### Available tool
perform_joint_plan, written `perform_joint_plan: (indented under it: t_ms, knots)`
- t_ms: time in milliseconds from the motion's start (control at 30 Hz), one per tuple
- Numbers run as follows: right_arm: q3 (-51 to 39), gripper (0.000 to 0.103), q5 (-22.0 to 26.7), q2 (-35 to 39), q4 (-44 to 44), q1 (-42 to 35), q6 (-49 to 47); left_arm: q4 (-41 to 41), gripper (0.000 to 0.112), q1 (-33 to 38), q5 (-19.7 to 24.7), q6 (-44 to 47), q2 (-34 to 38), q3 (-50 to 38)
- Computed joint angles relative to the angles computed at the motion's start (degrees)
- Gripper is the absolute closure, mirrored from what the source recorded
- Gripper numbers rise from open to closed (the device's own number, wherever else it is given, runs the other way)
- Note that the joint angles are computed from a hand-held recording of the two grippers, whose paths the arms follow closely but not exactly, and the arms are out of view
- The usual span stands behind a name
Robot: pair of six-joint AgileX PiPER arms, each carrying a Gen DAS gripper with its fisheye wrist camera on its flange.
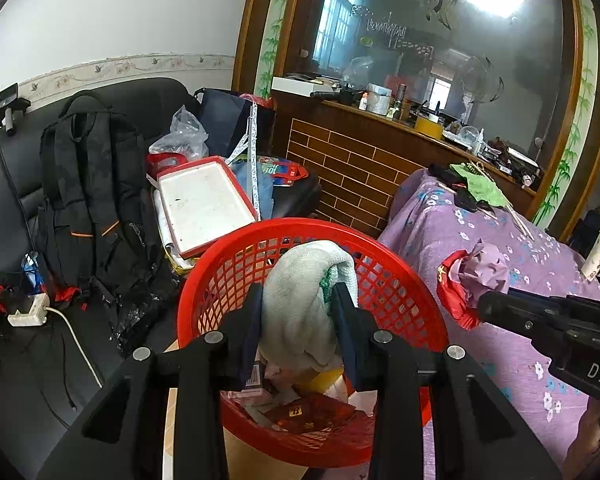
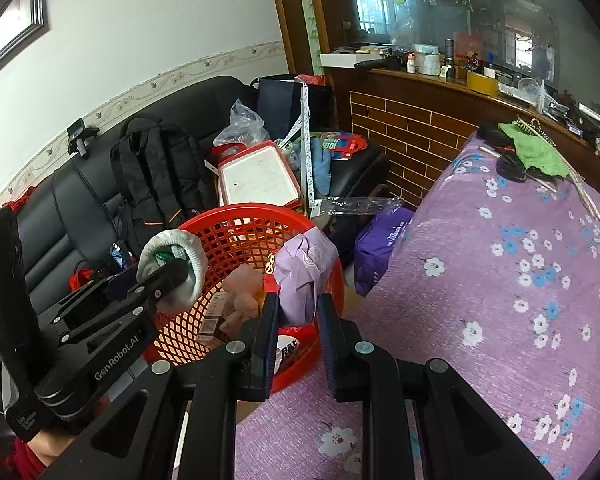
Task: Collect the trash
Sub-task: 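Carry the white bundle and purple bag over the red wastebasket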
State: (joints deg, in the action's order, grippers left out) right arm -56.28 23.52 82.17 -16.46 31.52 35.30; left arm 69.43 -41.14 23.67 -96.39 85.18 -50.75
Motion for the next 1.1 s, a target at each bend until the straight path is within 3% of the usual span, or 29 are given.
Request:
perform_joint_plan:
  t_ms: [1100]
  knots:
    - [-5.57, 0.081, 0.17, 6.30, 4.18, 0.04, -3.29, 1.14, 0.079, 0.40, -0.84, -1.25, 0.95, -0.15]
